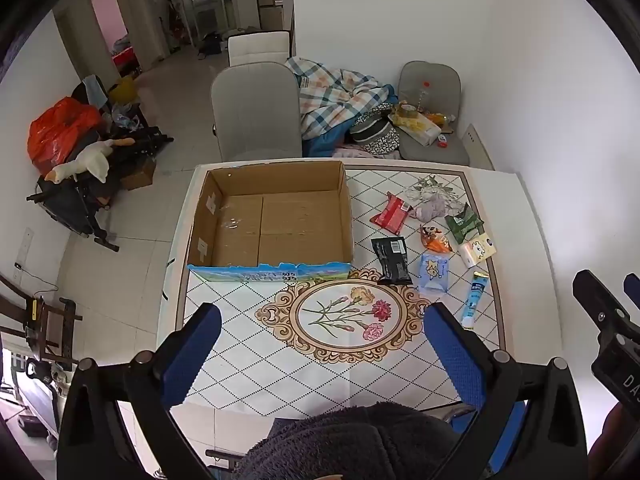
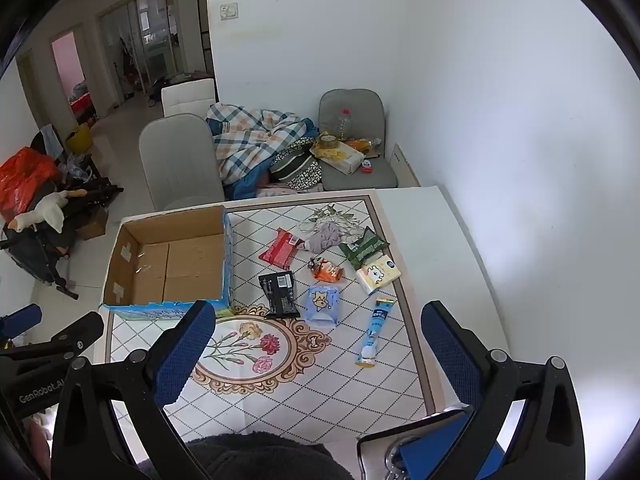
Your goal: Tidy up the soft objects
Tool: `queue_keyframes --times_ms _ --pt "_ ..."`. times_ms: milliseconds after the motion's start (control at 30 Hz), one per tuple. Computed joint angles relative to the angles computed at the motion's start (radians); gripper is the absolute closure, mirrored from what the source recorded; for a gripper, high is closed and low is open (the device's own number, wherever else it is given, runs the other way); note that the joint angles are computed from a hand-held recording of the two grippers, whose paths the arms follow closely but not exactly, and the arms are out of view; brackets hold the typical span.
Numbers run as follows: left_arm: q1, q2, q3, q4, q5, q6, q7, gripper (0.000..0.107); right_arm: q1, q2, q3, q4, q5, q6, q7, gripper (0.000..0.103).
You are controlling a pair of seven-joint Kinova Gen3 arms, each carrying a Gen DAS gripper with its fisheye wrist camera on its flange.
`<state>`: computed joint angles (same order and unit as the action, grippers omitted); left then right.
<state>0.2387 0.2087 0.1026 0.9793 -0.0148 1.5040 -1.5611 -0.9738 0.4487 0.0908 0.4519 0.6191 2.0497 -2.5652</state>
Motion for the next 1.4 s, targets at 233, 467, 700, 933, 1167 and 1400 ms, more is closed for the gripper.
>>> queue_keyframes --times_ms 233,467,700,933,1167,1400 --pt "0.005 -0.004 -0.002 0.006 -0.018 -0.027 0.006 0.005 0.009 0.021 0.012 -0.049 -0.012 0.027 0.031 0.0" --pt "-0.008 -0.027 -0.004 0.022 -0.01 -0.046 0.015 0.005 0.009 0.03 0.019 -0.071 -0.015 0.035 0.037 0.0" --pt "-0.003 -0.032 0.0 0.023 -0.021 -0.055 0.021 0.005 -0.004 0.027 0.03 -0.052 -0.018 0.017 0.036 0.0" --pt "-0.003 -0.035 0.001 0.026 -0.024 -0.058 0.022 0.005 0.002 0.008 0.012 -0.015 -0.018 -0.004 0.015 0.0" --pt "0.0 -0.033 0.002 0.018 -0.027 -0.052 0.02 0.005 0.002 -0.018 -0.007 0.032 -0.008 -0.025 -0.01 0.0" --pt "0.001 -0.034 0.002 0.014 -0.025 -0.045 0.02 0.005 0.002 -0.023 -0.017 0.036 -0.005 -0.025 -0.019 0.0"
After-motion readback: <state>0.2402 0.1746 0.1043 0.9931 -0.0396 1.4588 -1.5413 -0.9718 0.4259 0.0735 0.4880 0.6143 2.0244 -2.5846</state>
